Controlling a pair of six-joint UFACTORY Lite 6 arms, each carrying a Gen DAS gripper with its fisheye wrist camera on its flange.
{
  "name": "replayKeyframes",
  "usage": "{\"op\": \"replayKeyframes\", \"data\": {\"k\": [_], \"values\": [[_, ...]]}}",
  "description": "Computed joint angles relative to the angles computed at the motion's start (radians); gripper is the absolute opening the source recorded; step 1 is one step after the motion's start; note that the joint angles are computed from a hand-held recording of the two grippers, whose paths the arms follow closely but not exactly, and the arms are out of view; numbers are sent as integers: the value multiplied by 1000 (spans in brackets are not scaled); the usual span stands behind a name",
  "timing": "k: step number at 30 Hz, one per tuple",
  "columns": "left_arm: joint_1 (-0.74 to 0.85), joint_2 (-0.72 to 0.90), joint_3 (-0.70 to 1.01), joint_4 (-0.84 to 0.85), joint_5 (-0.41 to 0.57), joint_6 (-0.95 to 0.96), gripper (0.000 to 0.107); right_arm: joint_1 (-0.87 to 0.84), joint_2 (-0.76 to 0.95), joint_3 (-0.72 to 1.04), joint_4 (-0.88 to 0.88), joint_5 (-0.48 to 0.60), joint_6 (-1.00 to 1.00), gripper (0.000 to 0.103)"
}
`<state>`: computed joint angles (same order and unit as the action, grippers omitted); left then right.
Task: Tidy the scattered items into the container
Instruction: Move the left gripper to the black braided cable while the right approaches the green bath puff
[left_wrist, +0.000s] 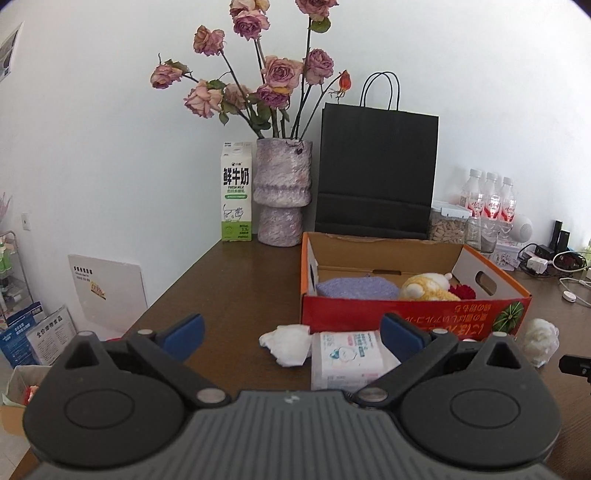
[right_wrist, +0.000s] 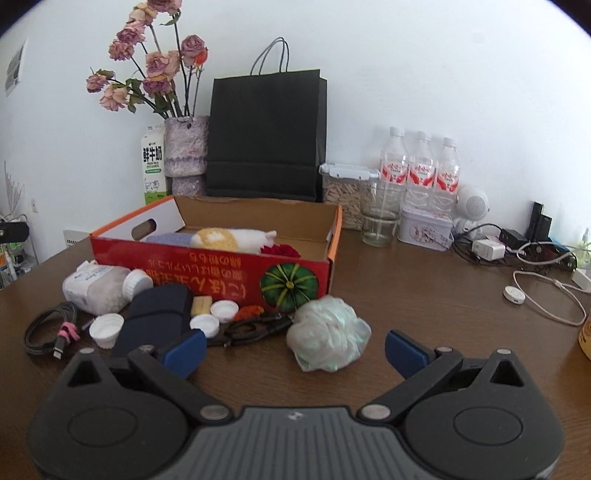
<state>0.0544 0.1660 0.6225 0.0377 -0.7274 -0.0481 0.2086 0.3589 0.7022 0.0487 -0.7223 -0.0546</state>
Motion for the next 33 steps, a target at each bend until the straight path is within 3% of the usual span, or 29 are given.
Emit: {"op": "replayKeyframes", "data": {"k": [17, 28, 33], "values": [[-20, 79, -80, 80, 23, -43, 103, 10, 11, -91, 9, 22, 24, 103], [-108, 235, 175, 56, 246, -98, 103, -11, 31, -69, -47, 36, 69, 103], [-136, 306, 258, -91, 285, 37, 103, -29, 42, -50, -57, 49, 73, 103]]}}
